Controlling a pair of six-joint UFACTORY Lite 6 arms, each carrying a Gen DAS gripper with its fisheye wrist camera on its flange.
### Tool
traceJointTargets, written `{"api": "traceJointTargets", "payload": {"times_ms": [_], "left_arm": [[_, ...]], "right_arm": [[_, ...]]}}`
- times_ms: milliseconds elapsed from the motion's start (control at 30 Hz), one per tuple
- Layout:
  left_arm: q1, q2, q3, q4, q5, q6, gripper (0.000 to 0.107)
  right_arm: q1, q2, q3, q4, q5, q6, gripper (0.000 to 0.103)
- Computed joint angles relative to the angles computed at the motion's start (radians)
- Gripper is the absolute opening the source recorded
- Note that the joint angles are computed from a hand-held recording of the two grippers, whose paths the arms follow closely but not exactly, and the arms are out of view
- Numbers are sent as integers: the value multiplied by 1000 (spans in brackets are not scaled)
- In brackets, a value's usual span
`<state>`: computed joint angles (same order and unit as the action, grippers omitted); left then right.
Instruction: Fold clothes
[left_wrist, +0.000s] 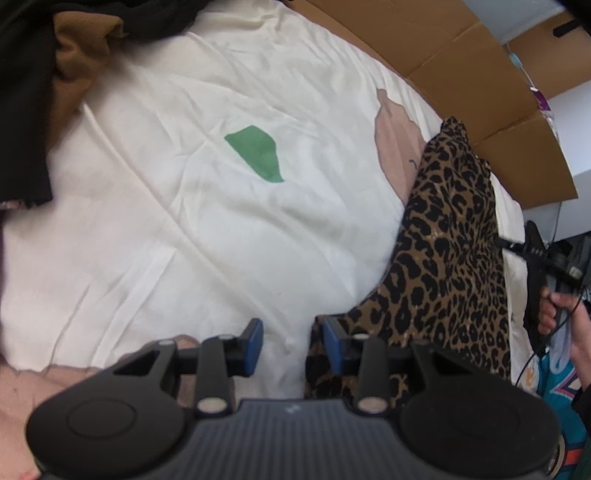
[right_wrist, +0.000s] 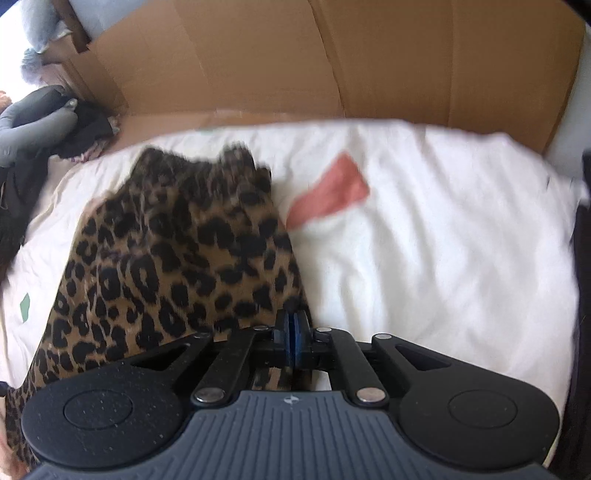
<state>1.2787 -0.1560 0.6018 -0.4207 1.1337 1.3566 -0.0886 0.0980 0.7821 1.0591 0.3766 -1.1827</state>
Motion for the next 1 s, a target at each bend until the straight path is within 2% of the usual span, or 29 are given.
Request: {"api": "traceJointTargets", "payload": {"times_ms": [100, 133, 267, 433, 533, 833, 933, 1000], "left_arm": [[4, -1, 4, 6, -5, 10, 39], [8, 3, 9, 5, -4, 10, 39], [22, 18, 26, 0, 2, 11, 39], [28, 46, 42, 3, -5, 13, 39], [29, 59, 49, 3, -5, 20, 39], [61, 74, 63, 5, 26, 60, 39], [74, 80, 74, 4, 58, 77, 39], [88, 91, 87, 4, 82, 82, 39]], "right_arm": [[40, 21, 51, 11, -41, -2, 37], [51, 39, 76, 28, -46, -5, 42], [115, 131, 169, 66, -86, -13, 43], [179, 258, 278, 6, -137, 65, 42], [187, 306, 331, -97, -151, 192, 31], [174, 422, 449, -251, -126, 417, 31], [170, 421, 477, -387, -86, 539, 33], [154, 386, 481, -407, -32, 550, 33]]}}
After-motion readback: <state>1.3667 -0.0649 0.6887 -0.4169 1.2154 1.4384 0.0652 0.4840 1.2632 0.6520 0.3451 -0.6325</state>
